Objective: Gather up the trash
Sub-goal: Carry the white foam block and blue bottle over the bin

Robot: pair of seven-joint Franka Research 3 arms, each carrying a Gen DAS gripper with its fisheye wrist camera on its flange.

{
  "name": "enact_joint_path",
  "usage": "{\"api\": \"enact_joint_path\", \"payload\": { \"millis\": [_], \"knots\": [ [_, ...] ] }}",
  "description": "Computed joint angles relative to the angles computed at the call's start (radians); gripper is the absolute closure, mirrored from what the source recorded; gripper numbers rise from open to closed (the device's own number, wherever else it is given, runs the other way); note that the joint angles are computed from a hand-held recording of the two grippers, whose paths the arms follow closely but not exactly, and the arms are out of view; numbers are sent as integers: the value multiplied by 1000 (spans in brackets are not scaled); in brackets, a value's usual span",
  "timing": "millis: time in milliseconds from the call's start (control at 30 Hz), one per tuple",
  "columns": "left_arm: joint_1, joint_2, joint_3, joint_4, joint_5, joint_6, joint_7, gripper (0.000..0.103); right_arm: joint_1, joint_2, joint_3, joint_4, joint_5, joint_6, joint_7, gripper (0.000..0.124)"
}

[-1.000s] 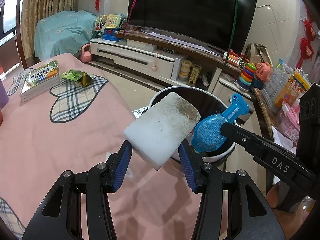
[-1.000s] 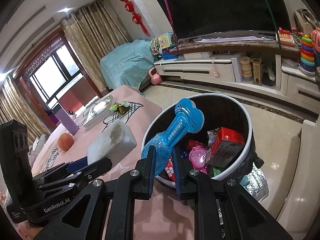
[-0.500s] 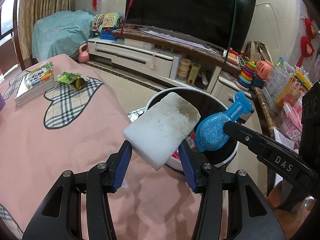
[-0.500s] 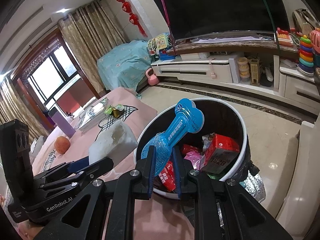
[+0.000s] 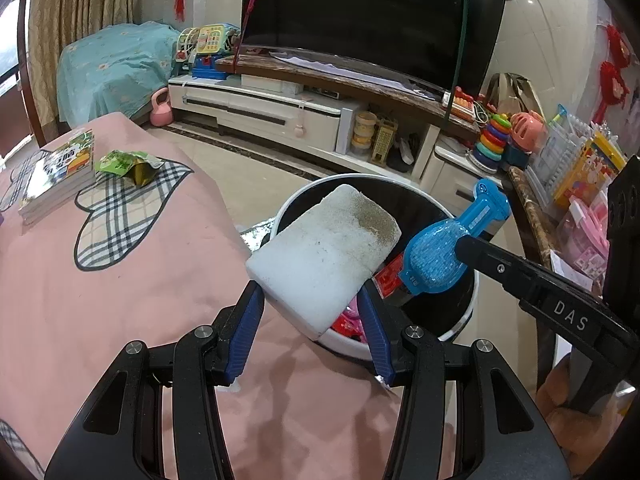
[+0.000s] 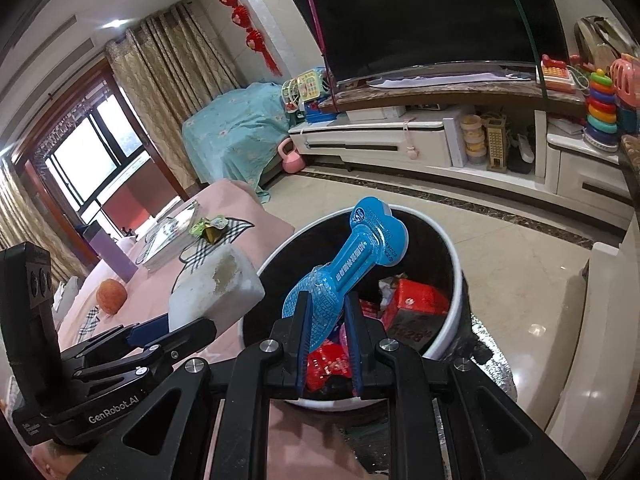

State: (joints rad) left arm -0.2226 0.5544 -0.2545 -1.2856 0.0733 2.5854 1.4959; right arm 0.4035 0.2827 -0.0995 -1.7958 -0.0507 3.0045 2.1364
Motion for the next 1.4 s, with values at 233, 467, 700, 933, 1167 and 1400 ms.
{"api": "enact_joint_path", "payload": {
  "millis": [233,467,700,933,1167,1400],
  "knots": [
    [-20,37,10,63,21,-32,-2,55,-7,7,-9,17,-16,-24,4,108],
    [-49,93,20,162,42,-86,-3,54,-34,24,11,49,2,-61,-29,107],
    [-73,146,32,255,55,-135,-9,54,-49,35,22,71,16,-89,-63,107],
    [-95,194,41,337,65,-186,3,54,-71,48,39,94,52,-119,-106,107],
    [-112,248,51,431,64,-256,6,54,-83,61,48,115,75,-147,-133,107],
    [-127,288,64,503,68,-302,9,53,-96,89,60,163,101,-193,-174,107]
  ]
}}
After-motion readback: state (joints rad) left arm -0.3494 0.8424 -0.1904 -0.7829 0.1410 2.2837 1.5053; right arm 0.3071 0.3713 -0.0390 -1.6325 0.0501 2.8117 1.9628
